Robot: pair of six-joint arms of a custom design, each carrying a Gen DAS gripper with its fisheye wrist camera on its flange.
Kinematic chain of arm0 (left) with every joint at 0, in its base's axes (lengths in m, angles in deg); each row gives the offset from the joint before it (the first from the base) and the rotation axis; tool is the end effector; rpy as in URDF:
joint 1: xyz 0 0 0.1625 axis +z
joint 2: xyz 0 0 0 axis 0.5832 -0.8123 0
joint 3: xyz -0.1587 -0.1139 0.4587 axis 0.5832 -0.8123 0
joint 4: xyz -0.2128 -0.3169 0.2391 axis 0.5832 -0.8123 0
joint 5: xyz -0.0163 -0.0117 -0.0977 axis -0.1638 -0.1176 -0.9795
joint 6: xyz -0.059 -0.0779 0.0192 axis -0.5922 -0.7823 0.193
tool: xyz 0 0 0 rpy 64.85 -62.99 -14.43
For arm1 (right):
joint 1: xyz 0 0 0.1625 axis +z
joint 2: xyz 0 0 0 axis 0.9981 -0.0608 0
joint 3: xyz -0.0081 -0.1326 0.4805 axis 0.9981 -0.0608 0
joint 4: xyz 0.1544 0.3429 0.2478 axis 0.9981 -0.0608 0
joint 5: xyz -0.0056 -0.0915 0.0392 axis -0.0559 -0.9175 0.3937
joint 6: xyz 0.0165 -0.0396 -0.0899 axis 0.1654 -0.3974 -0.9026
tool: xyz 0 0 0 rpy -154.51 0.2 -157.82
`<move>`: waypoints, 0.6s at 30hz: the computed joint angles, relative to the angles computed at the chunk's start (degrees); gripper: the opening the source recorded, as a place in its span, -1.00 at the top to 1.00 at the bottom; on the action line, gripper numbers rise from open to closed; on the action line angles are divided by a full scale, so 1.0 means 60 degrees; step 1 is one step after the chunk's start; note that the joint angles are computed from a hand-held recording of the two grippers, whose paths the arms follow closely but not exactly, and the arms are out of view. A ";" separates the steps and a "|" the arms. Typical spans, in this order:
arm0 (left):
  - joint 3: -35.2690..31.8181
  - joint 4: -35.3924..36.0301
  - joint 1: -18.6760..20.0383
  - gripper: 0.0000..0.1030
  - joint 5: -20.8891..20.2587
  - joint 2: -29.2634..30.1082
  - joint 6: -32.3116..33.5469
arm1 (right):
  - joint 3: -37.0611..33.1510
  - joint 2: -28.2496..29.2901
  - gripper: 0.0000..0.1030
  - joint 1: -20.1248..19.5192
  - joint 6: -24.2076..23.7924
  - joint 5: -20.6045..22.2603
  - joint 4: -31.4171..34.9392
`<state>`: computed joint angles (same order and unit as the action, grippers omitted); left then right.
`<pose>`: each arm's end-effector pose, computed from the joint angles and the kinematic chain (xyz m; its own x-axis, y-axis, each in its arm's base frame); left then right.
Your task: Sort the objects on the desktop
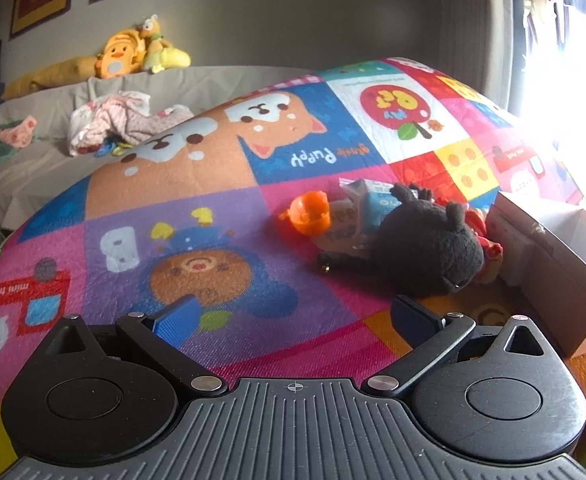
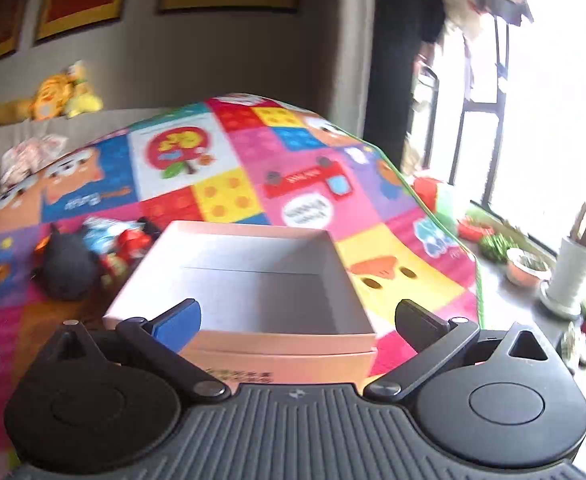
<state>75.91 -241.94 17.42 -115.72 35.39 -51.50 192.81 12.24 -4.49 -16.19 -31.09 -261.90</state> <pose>-0.2143 -0.6295 0.0409 -0.7429 0.0875 -0.6637 0.6137 0.4851 -0.6229 0.0209 -0.5631 0.3126 -0.6955 0.2506 0.6734 -0.5435 0.4295 -0.7212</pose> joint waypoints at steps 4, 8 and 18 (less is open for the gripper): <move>0.0059 0.0588 0.0009 -1.00 -0.0892 -0.0203 0.0327 | -0.0683 -0.0434 -1.00 -0.0534 0.2043 0.0858 0.2712; -0.0234 0.0875 -0.0039 -1.00 -0.1557 -0.0119 0.1428 | -0.1045 -0.0134 -1.00 -0.0422 0.2573 0.1022 0.3221; -0.2078 0.2426 0.0145 -1.00 -0.1606 0.0793 0.1735 | 0.0184 -0.0325 -1.00 -0.0415 0.1002 0.2476 0.2064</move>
<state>63.45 -227.38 18.29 -125.36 40.15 -41.09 193.91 10.29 -6.98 -10.18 -16.24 -249.52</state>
